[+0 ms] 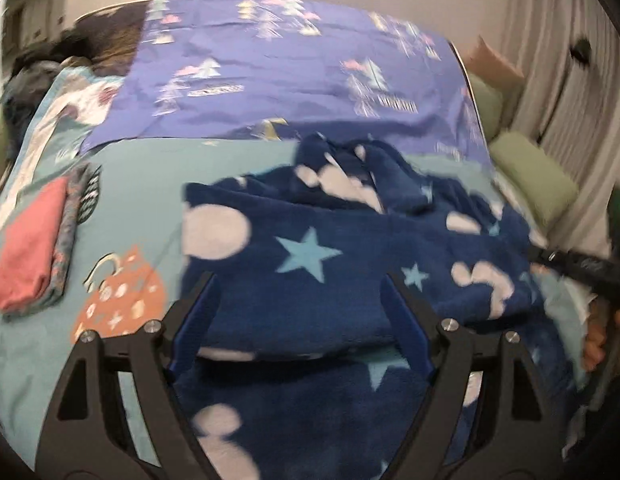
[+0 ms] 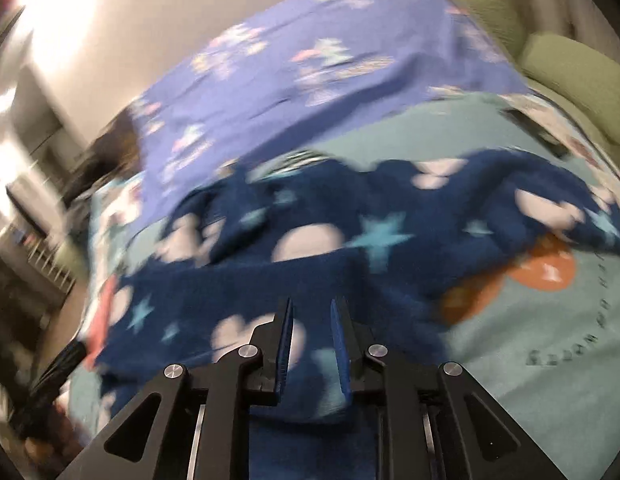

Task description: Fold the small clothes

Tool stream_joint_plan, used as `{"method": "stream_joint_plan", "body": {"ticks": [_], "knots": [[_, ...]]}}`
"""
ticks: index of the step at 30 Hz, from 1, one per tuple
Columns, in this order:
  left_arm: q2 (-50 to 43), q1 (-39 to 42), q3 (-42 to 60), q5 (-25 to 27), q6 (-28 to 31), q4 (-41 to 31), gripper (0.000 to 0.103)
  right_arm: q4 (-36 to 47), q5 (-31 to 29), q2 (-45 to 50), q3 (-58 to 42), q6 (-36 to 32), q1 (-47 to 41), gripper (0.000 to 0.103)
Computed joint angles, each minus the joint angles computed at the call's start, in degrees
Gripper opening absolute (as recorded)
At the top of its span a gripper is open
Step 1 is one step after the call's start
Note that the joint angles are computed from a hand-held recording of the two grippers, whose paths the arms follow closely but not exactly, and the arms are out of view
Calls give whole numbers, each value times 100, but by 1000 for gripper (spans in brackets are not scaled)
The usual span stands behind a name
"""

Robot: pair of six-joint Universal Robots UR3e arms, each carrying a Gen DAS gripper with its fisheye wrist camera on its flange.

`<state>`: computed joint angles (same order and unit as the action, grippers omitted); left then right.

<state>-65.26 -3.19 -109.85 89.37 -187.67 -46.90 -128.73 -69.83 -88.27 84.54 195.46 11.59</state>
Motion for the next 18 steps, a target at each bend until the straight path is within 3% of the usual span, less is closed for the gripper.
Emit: {"method": "stream_joint_plan", "body": {"ticks": [2, 4, 7, 12, 18], "knots": [[-680, -493, 233, 701, -15, -46, 82, 295, 91, 262, -212, -259, 185, 20], [-1087, -626, 285, 1039, -4, -236, 82, 802, -511, 722, -573, -343, 499, 16], [-922, -501, 46, 863, 10, -83, 82, 285, -481, 610, -64, -301, 468, 15], [-726, -551, 190, 989, -133, -379, 82, 406, -253, 310, -81, -309, 241, 18], [-639, -918, 335, 1132, -184, -304, 82, 31, 274, -824, 1105, 218, -1225, 37]]}}
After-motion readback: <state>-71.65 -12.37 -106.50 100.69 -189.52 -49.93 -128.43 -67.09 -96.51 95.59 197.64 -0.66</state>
